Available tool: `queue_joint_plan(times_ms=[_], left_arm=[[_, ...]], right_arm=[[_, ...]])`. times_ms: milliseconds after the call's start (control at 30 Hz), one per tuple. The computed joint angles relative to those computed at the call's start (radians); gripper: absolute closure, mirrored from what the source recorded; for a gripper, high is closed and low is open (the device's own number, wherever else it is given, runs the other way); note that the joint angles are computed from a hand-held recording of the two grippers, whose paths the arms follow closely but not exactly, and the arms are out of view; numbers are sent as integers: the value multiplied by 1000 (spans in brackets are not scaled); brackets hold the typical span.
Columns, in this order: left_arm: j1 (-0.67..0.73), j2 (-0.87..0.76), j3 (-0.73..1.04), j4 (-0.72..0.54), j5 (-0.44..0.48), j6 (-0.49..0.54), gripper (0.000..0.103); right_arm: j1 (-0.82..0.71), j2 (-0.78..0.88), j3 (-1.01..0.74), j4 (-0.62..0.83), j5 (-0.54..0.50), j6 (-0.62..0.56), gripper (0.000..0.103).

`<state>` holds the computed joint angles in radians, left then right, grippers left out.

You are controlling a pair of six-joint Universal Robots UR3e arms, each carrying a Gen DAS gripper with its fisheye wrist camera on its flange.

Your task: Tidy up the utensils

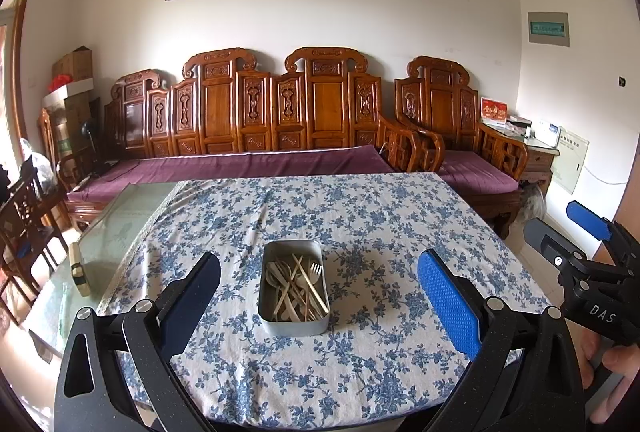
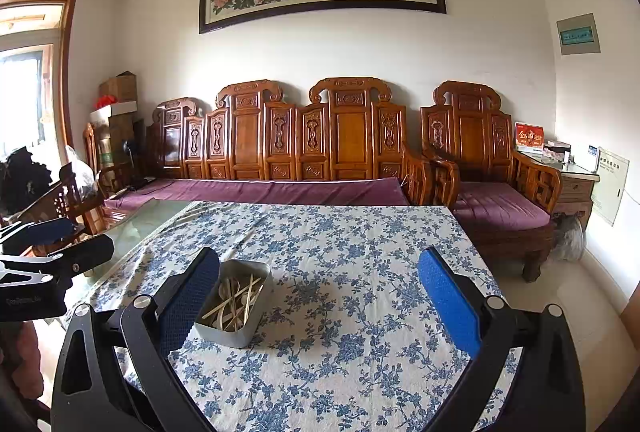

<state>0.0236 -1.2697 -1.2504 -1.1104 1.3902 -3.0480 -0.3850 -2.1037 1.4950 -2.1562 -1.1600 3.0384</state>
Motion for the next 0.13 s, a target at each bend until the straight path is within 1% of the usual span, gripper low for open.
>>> queue_joint_plan(times_ms=[133], left_arm=[[-1, -2, 7, -6, 1, -1, 8]], right_arm=[[1, 2, -3, 1, -2, 0, 3]])
